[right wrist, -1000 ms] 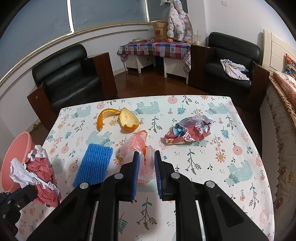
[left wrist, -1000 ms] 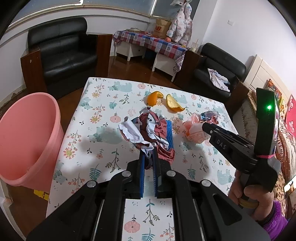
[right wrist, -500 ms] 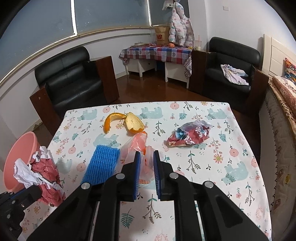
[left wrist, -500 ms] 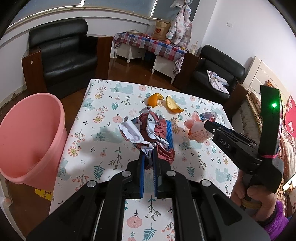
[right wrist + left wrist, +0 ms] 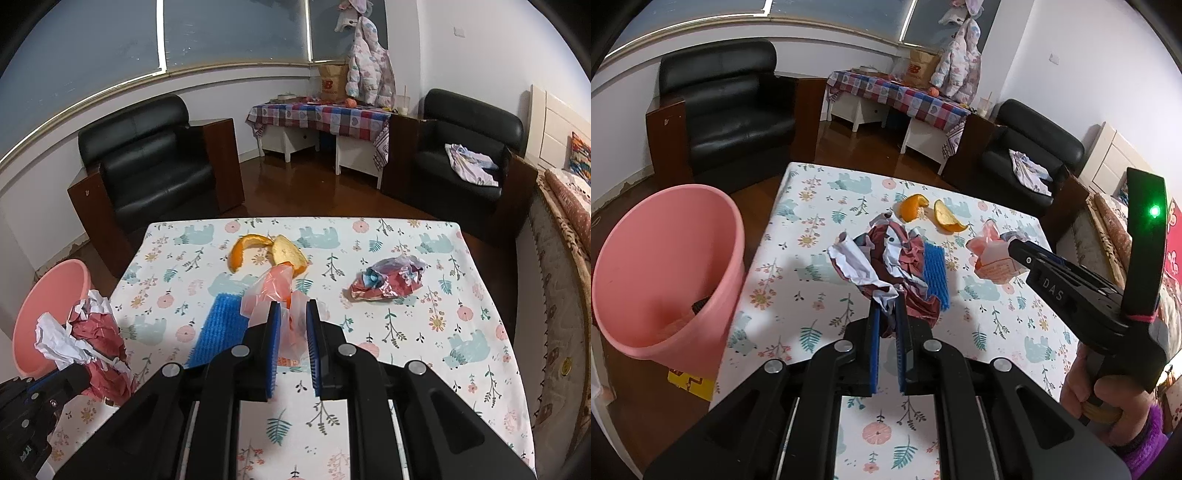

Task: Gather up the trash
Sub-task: 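Carry the rag and pink bag over the pink bucket with both tools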

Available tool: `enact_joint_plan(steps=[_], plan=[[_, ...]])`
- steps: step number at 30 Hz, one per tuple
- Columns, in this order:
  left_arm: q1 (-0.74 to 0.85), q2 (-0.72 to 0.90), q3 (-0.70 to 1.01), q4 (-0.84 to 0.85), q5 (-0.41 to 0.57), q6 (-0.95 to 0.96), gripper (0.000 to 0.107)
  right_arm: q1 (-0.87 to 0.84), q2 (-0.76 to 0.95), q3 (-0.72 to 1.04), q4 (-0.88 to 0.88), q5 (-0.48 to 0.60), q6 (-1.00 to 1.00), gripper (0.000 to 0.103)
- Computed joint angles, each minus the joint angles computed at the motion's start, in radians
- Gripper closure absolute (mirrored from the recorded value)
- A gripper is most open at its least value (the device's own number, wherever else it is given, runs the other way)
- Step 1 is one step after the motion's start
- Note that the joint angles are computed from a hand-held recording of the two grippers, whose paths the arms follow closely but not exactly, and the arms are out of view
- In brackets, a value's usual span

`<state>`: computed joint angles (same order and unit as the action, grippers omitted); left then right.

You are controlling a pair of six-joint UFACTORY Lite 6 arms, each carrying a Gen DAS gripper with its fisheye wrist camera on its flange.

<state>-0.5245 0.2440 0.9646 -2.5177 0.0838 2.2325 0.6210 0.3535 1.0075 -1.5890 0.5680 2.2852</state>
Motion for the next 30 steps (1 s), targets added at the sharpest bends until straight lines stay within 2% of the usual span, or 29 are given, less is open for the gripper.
enact_joint_plan(steps=[4,12,15,21,25,30], plan=[[0.028,-0.041,-0.036,0.018,0.011,-0.009,0.100,0.033,0.003,0.029,0.044,0.027,-0.047,0.090],[0.093,-0.124,-0.109,-0.096,0.038,0.125,0.100,0.110,0.048,0.145,0.143,0.093,-0.177,0.090],[0.135,-0.157,-0.134,-0.037,0.048,0.076,0.100,0.134,0.072,0.195,0.172,0.113,-0.220,0.090],[0.228,-0.212,-0.174,0.050,0.062,0.025,0.100,0.190,0.163,0.359,0.240,0.155,-0.343,0.090],[0.297,-0.238,-0.192,0.013,0.064,0.101,0.100,0.225,0.247,0.505,0.282,0.172,-0.437,0.090],[0.374,-0.222,-0.183,0.040,0.064,0.105,0.100,0.266,0.378,0.722,0.345,0.190,-0.577,0.090]])
